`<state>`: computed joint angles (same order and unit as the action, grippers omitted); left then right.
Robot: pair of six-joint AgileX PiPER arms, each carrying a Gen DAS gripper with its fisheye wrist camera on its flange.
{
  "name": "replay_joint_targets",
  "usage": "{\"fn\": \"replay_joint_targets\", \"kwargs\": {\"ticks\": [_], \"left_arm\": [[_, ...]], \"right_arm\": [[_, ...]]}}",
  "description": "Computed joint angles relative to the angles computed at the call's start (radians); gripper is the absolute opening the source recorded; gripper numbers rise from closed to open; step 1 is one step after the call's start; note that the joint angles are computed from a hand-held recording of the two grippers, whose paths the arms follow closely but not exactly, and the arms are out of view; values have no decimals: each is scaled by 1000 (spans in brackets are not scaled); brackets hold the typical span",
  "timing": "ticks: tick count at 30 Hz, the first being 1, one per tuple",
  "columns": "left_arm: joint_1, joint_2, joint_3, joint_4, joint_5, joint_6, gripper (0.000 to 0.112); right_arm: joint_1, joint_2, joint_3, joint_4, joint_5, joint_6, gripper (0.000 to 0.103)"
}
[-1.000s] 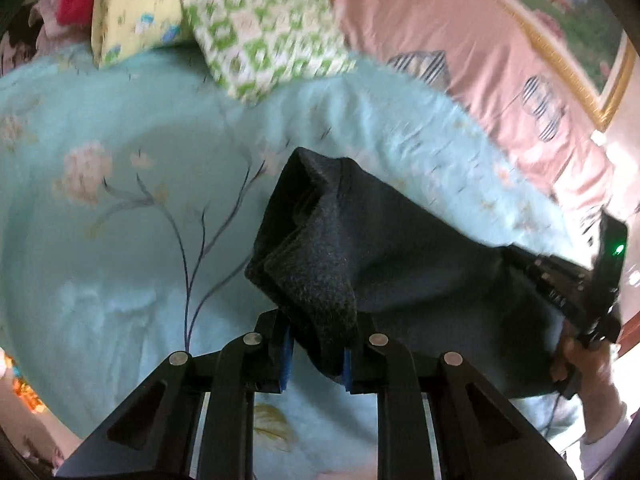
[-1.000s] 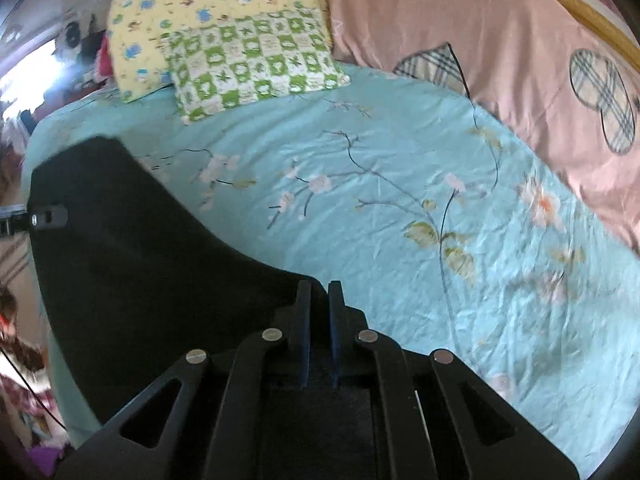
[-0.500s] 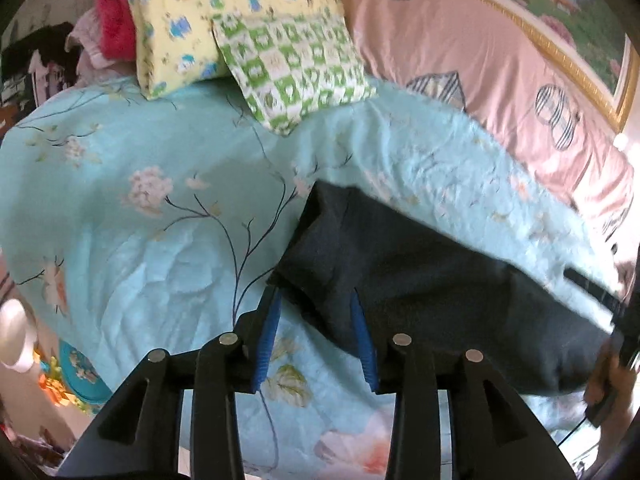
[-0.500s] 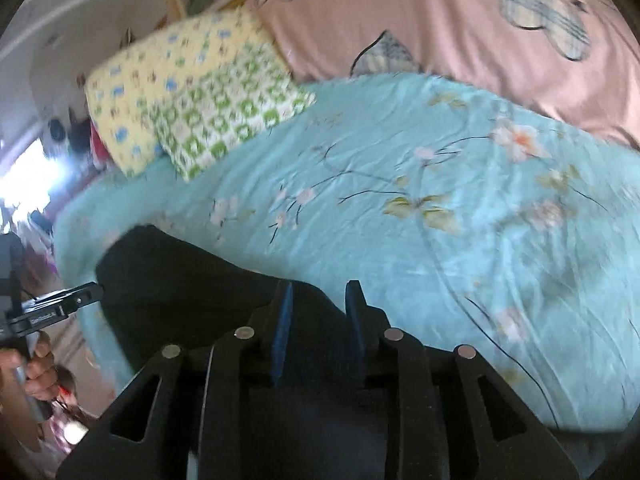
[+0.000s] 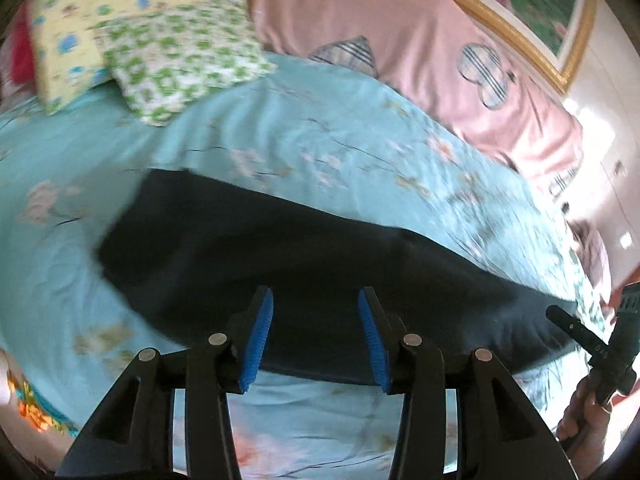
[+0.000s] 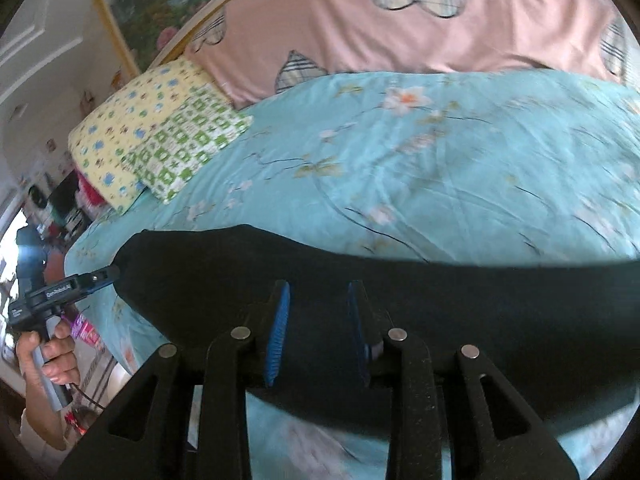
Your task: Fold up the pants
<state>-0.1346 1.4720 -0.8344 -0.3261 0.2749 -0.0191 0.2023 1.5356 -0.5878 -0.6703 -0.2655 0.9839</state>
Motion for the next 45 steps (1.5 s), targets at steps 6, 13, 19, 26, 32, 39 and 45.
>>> {"fn": "replay_joint_targets", "kwargs": {"ticks": [6,13,19,26,32,39,45], "left_arm": [[-122,89,-109,2,16,11,57],[-230,209,-261,-84,75,111,57],[-319,312,-416,-16,142,70,57],[-410,426,-603,76,224,27,63],[-480,544,-818,150,338,10,66],[-519,711,-1112,170,509,37,69],[-542,932,-1506,164,737,65,70]], "right_arm": [[-80,-138,139,44,8,-40,47],[-207,-299,278,-89,12,84,48],[-315,-404,365,-156,33,162,48],[-589,-417,414,-478,-109,441,57],[-688,-377,409,-502,-156,446,67],[-817,-249,386,-564,-308,476,67],[-885,-173,367,-538,-403,478,68]]}}
